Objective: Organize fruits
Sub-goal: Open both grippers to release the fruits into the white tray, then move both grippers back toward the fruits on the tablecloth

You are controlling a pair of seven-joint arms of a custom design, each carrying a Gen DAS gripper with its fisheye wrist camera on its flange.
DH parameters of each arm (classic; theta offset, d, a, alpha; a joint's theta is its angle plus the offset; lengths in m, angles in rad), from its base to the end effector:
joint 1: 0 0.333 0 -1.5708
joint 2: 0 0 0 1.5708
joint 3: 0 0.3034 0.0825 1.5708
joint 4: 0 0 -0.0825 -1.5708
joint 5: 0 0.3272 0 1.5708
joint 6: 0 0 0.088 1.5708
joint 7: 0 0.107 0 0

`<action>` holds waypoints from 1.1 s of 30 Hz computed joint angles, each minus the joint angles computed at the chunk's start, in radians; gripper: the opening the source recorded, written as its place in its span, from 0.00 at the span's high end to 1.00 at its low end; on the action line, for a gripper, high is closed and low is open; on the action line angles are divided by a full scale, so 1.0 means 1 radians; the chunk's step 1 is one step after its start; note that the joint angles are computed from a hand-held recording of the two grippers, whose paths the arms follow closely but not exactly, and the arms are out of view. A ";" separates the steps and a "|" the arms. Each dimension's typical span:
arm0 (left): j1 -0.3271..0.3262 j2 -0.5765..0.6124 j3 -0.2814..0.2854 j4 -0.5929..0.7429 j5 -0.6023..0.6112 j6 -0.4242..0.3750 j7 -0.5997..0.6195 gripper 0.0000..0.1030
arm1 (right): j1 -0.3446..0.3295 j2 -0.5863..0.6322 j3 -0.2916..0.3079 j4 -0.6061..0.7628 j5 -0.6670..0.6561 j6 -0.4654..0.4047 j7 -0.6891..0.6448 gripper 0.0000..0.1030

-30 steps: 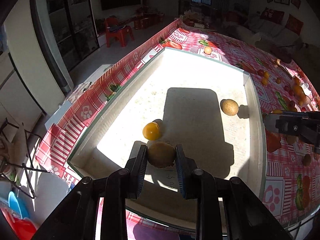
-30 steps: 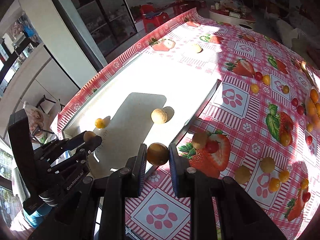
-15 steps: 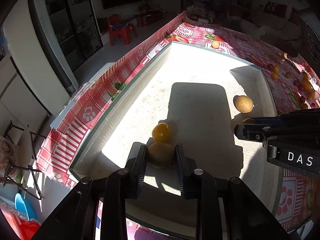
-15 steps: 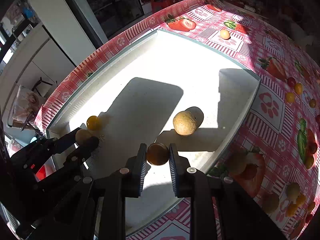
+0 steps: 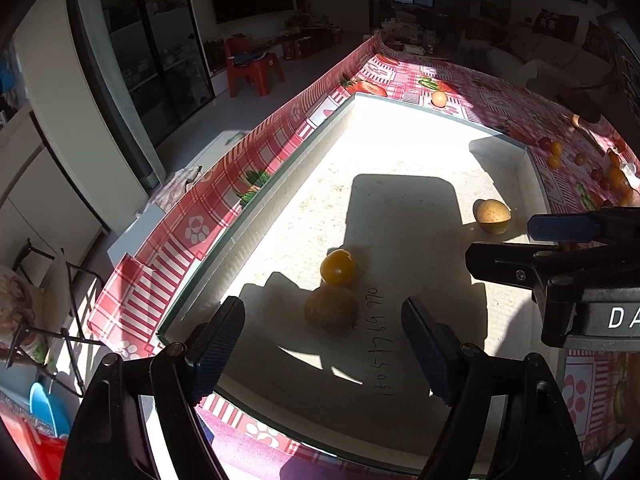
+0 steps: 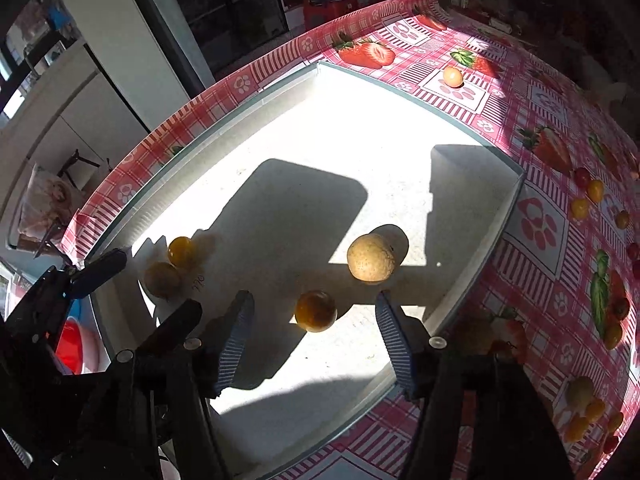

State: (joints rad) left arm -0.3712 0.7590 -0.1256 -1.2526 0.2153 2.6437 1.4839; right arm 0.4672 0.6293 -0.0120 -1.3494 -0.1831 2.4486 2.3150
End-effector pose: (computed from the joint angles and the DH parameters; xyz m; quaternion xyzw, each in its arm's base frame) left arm 0.6565 -0.3272 0.3996 -0.4830 0.8166 -0.2554 0.1860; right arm 0.6325 0.3120 0.4201 -0.6243 0.7421 -0.1178 0.2137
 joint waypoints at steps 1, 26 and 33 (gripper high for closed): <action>0.006 -0.004 -0.006 -0.005 -0.007 -0.003 0.002 0.21 | 0.005 -0.017 -0.007 -0.025 -0.007 0.022 0.015 0.21; -0.038 -0.128 -0.036 -0.149 0.023 0.044 0.025 0.21 | -0.007 -0.348 -0.012 -0.512 -0.190 0.165 0.295 0.17; -0.054 -0.156 -0.068 -0.191 0.009 0.054 0.068 0.21 | -0.049 -0.518 0.004 -0.765 -0.297 0.224 0.493 0.17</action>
State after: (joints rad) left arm -0.4248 0.6034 -0.1932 -1.4437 0.2241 2.6977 1.5518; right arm 0.4178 0.1116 -0.0085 -2.1141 -0.4797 2.6729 2.8078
